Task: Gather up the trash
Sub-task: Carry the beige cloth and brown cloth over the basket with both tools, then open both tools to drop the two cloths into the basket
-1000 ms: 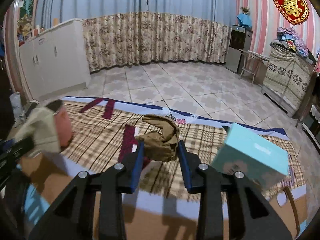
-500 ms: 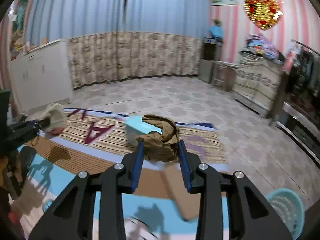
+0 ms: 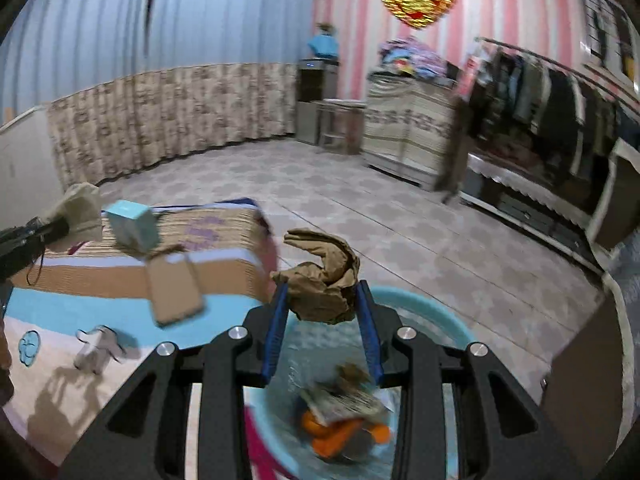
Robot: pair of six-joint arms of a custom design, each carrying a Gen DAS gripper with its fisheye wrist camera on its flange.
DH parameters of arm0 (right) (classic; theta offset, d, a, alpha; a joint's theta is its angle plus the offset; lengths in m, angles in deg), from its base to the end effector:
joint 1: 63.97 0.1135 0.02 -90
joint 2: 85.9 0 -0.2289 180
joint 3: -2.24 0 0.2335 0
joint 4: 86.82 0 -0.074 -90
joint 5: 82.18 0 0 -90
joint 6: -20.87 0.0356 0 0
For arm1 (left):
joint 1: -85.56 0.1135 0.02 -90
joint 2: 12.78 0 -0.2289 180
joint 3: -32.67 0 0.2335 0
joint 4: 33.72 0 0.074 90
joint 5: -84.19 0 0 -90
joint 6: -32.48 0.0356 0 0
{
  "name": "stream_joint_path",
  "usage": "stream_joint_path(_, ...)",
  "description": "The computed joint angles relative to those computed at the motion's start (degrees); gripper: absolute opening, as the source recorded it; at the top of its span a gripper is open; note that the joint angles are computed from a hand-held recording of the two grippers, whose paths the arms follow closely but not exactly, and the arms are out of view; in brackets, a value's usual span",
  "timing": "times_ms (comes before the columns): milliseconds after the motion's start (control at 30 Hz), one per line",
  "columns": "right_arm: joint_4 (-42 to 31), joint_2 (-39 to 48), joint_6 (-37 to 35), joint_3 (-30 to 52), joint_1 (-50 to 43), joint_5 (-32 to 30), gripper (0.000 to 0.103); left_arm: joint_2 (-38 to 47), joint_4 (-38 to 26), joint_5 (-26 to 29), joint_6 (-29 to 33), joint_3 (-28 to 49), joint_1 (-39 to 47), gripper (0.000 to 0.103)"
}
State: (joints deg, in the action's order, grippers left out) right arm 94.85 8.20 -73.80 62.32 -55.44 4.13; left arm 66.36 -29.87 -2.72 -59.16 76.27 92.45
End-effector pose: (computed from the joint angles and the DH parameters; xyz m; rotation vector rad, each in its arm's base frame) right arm 0.3185 0.0501 0.1526 -0.2831 2.1172 0.1083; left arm 0.2584 0.0293 0.1450 -0.1260 2.1193 -0.0030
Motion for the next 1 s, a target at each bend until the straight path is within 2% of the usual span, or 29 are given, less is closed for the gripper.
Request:
stream_joint_path(133,2.09,0.41,-1.64,-2.44,-6.63,-3.58,0.034,6.93,3.31,-6.05,-4.91,2.41,-13.95,0.021)
stream_joint_path(333,3.92,3.99,-1.82,-1.39,-14.06,-8.58,0.034,21.47,6.9,-11.56,-7.5,10.36,-27.18,0.021)
stream_joint_path(467,4.35,6.72,-2.09,0.2,-17.15,-10.63,0.034,28.74,4.47,-9.35,-8.9,17.38,-29.04,0.022)
stream_joint_path(600,4.87,9.3,-2.55,1.64,-19.23,-11.77,0.034,32.52,2.77,-11.28,-8.47,22.04,-31.4,0.029)
stream_joint_path(733,5.97,10.23,-2.5,0.74,-20.58,-12.72,0.034,31.72,2.81,-11.7,-8.83,22.03,-31.82,0.059)
stream_joint_path(900,6.72,11.17,-2.35,0.45,-20.16,-12.73,0.034,27.34,3.34,-14.51,-8.18,18.67,-30.97,0.072)
stream_joint_path(967,7.19,11.96,-2.03,0.54,-19.06,-12.35,0.034,25.16,3.78,-15.0,-8.52,16.84,-30.11,0.085)
stream_joint_path(1000,7.5,12.26,-1.98,0.41,-18.7,-12.28,0.035,23.17,4.33,-15.06,-8.89,14.99,-29.33,0.089)
